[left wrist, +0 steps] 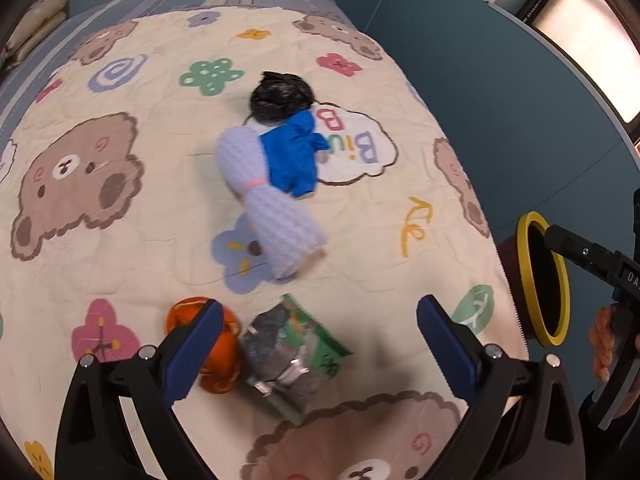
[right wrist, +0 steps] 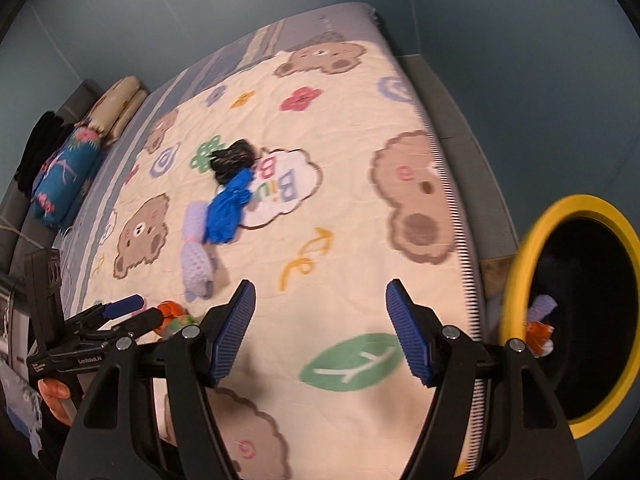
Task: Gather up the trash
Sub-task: 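Move both tools back over the bed toward the remaining trash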
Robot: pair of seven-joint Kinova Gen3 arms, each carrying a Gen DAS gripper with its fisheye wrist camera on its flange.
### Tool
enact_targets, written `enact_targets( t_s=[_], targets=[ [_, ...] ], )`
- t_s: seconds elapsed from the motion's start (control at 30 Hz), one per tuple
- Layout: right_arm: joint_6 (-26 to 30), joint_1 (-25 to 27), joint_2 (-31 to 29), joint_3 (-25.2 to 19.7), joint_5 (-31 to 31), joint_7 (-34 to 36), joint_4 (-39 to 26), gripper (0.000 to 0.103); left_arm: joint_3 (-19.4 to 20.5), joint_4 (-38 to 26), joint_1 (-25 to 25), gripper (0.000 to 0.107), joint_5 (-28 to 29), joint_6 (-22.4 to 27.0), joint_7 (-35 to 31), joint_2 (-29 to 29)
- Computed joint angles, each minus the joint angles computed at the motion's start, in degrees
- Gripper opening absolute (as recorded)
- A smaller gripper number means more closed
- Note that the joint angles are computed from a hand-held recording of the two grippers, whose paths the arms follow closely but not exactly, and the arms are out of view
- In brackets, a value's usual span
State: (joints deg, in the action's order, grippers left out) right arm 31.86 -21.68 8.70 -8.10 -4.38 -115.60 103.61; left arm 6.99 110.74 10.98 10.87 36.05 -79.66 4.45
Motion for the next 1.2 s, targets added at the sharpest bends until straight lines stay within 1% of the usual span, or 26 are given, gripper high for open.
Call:
enact_targets(
  t_s=[0.33,0.6,0.7,0.9,1.03,1.13,1.2],
  targets=[
    [2.8,-4.8,6.1,-1.0,1.7,-1.4,-7.8,0.065,-2.8,4.6,-5.1,0.093,4.3,0.0,-6.5,-2.0],
    [4.8,-7.5,11.0,-1.3,1.7,-1.1,-13.2,0.065,-4.1,7.4,-8.3,0.093,9.0,-0.9,-12.1,-1.9],
    [5.9,-7.8,13.3,-1.6,0.7,-0.3,-15.4,0.065,-4.4,8.1,-9.4,0.093,10.8,-1.0,-14.1,-1.3],
    [7.6,-8.2,17.0,-2.1,-1.0,1.4,-19.5,0.065,-4.1,8.5,-10.6,0.093,11.9,-1.3,-16.2,0.6],
    [9.7,-8.7,20.7,-2.5,-2.2,2.7,-23.7,0.065,-4.0,8.8,-11.5,0.093,13.0,-1.4,-17.6,2.1],
    [11.2,-9.7,22.9,-2.1,-2.2,2.9,-26.7,0.063,-3.7,8.9,-12.7,0.093,15.0,-1.6,-19.6,3.4],
    [12.7,-10.4,24.8,-1.8,-2.1,3.1,-29.2,0.06,-3.4,8.9,-12.8,0.093,15.1,-1.9,-20.3,3.9]
  ],
)
